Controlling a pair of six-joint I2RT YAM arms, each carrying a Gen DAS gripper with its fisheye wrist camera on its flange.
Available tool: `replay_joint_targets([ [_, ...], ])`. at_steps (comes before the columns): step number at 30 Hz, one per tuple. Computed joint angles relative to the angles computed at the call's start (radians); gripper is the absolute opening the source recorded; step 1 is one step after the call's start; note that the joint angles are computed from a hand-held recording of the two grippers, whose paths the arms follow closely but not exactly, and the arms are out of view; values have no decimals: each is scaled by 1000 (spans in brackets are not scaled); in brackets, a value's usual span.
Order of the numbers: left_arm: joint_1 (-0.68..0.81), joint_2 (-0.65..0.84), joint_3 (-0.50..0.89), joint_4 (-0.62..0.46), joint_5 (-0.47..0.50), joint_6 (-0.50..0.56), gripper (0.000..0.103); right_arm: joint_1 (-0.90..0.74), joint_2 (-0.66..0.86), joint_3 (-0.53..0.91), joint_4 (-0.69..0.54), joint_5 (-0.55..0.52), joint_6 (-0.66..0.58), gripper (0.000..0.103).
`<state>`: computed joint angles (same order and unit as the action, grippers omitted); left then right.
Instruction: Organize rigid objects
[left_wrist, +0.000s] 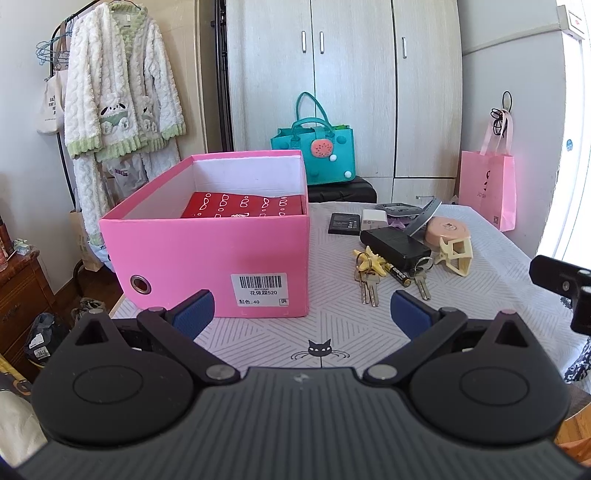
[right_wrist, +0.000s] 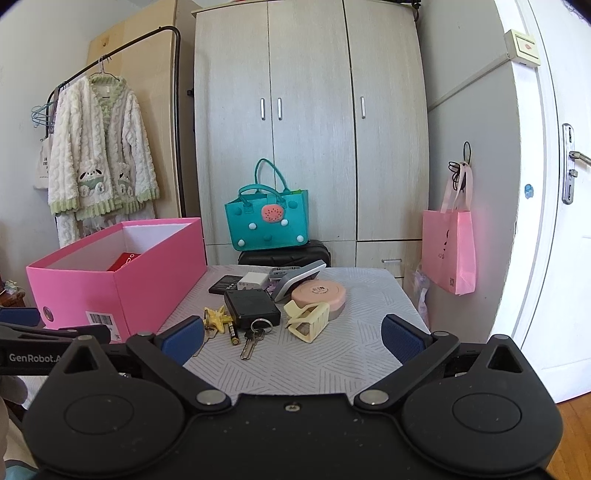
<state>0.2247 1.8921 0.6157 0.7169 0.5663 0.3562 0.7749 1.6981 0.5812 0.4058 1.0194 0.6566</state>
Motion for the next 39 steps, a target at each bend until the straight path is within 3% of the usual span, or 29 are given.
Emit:
replay_joint_targets([
  [21, -8, 10, 7, -1, -3, 4, 103, 15, 28, 13, -4, 38, -20, 103],
  [33, 3, 53, -17, 107, 15, -31, 103, 11, 32, 13, -13, 40, -11, 103],
  [39, 3, 54, -45, 146, -5, 12, 103, 20, 48, 17, 6, 39, -23, 103],
])
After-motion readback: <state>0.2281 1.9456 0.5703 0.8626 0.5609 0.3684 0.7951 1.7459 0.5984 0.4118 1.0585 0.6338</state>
